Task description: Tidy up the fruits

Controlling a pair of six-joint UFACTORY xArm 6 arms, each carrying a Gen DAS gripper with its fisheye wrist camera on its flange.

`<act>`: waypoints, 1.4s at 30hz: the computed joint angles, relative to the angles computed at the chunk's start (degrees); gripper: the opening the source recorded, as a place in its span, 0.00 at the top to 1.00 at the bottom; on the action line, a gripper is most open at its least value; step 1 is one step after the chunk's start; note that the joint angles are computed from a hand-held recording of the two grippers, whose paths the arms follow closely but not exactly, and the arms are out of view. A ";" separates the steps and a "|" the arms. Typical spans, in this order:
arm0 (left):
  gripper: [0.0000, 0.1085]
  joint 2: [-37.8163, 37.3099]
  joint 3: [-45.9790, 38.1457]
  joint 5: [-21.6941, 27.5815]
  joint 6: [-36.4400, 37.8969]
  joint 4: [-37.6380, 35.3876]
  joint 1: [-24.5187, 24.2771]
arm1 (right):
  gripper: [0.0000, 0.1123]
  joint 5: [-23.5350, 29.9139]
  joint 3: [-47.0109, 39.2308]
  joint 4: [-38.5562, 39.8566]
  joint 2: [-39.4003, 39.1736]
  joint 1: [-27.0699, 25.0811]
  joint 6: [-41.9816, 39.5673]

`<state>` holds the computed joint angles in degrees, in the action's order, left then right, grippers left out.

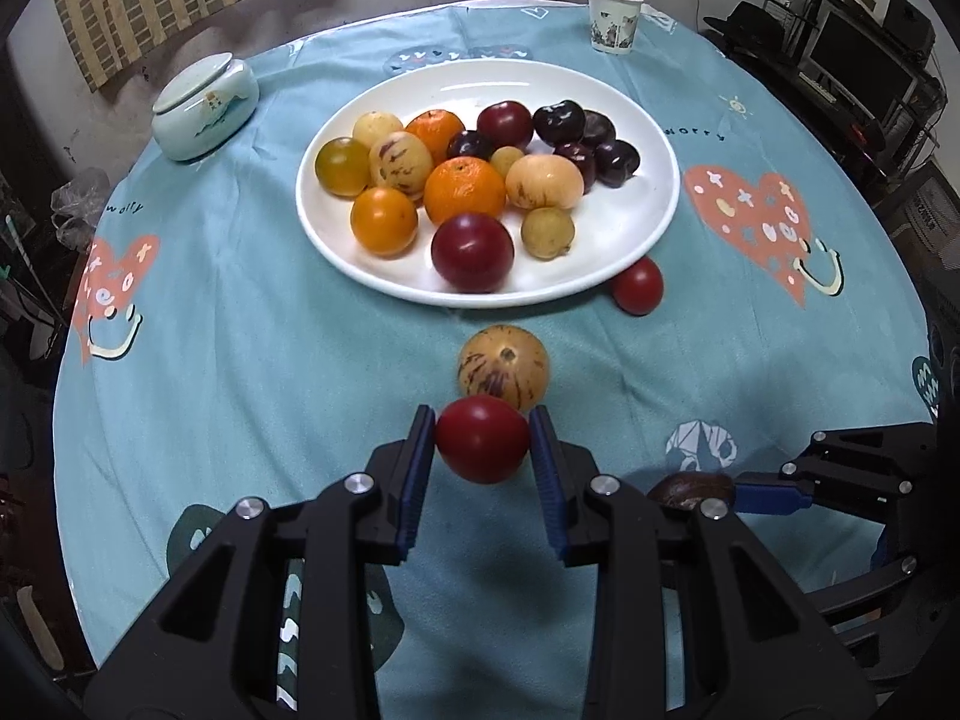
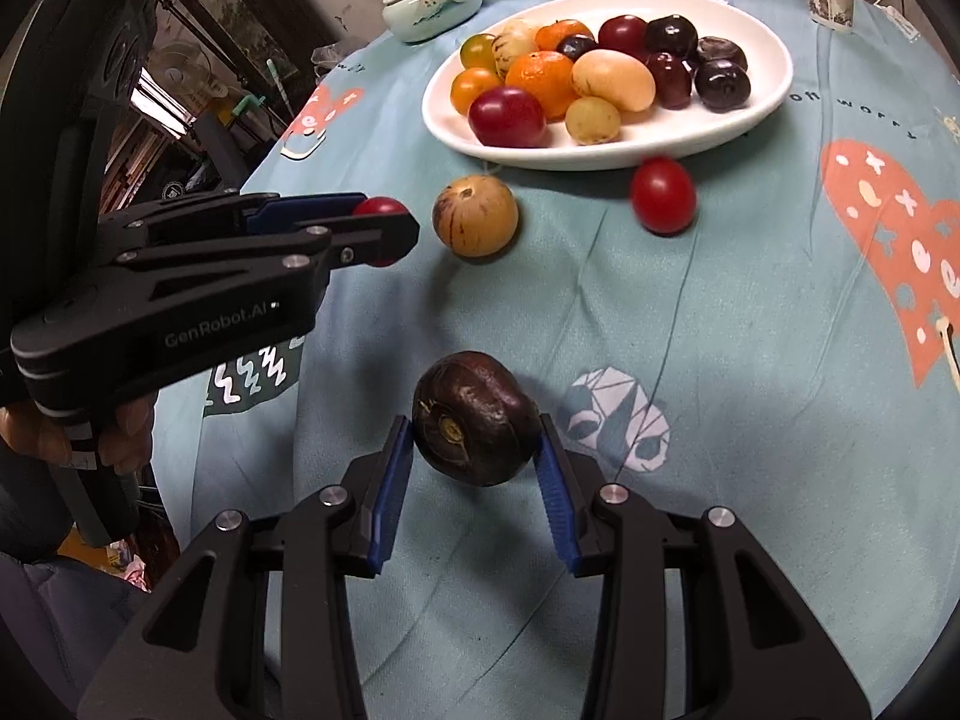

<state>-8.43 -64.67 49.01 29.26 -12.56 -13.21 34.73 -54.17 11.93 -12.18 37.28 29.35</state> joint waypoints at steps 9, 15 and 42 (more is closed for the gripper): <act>0.70 -0.47 0.17 -0.08 0.55 -0.48 -0.24 | 0.63 0.27 -0.17 0.01 0.05 0.33 -0.15; 0.70 1.45 -3.17 -1.46 1.32 -1.02 -0.83 | 0.63 0.92 -1.95 -2.92 0.45 -1.08 0.29; 0.44 29.89 -37.85 -0.74 -9.18 3.93 -3.06 | 0.63 6.72 -33.60 -17.47 23.38 -15.76 -4.72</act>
